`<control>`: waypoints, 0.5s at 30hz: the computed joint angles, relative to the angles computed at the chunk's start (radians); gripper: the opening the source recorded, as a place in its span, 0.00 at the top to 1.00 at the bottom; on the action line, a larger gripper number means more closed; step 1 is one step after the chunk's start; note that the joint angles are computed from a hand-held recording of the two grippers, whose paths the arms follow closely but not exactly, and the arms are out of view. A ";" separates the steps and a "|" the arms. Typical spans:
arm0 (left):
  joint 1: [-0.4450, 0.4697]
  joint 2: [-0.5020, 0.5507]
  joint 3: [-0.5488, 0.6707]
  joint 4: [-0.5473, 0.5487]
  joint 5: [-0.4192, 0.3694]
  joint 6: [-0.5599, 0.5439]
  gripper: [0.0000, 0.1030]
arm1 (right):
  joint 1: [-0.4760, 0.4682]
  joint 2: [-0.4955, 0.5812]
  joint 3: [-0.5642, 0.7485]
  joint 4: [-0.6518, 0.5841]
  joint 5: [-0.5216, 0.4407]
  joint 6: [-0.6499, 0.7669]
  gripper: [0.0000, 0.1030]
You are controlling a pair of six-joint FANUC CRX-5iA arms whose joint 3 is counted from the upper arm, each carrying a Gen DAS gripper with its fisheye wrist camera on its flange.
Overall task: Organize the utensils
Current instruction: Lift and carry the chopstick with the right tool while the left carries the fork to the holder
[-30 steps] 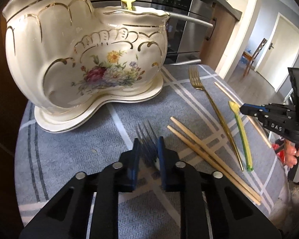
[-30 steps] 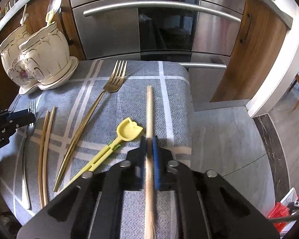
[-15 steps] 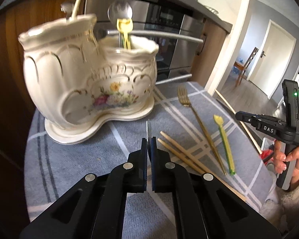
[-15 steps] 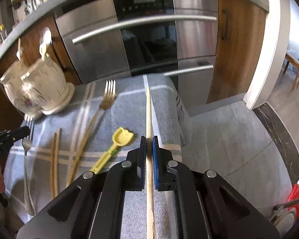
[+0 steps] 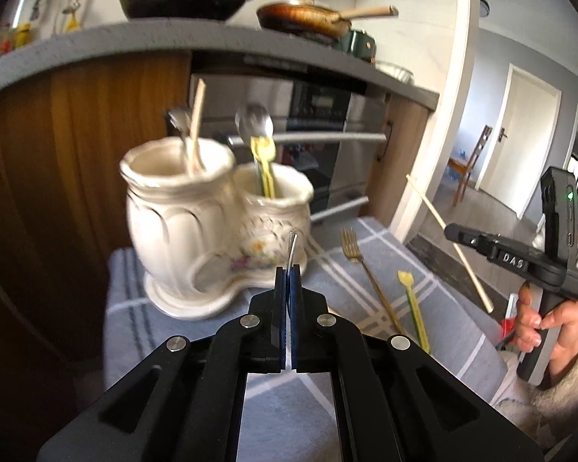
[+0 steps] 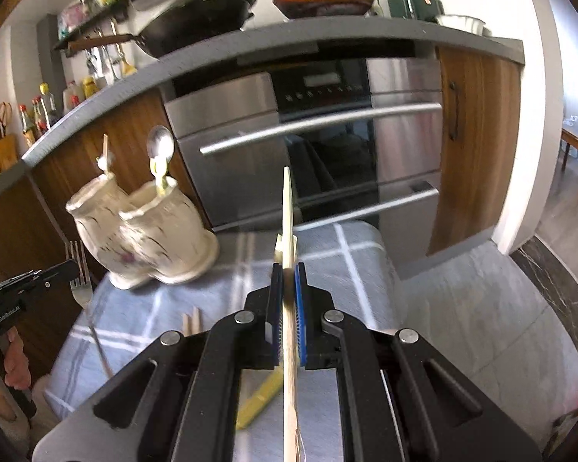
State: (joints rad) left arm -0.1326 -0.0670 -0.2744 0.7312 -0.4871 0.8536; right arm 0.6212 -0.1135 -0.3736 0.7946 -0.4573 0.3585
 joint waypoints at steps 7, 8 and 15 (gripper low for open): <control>0.043 -0.051 -0.010 0.068 0.052 -0.066 0.98 | 0.010 0.060 0.042 0.137 0.083 -0.112 0.94; 0.049 -0.058 -0.008 0.077 0.058 -0.079 0.98 | 0.009 0.074 0.052 0.171 0.102 -0.143 0.94; 0.078 -0.075 0.033 0.108 0.072 -0.129 0.98 | -0.045 0.154 0.116 0.439 0.246 -0.387 0.94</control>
State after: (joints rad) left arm -0.0549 -0.1423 -0.2416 0.8389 -0.4149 0.7245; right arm 0.5760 0.0403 -0.2578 1.2336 -0.2113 -0.0289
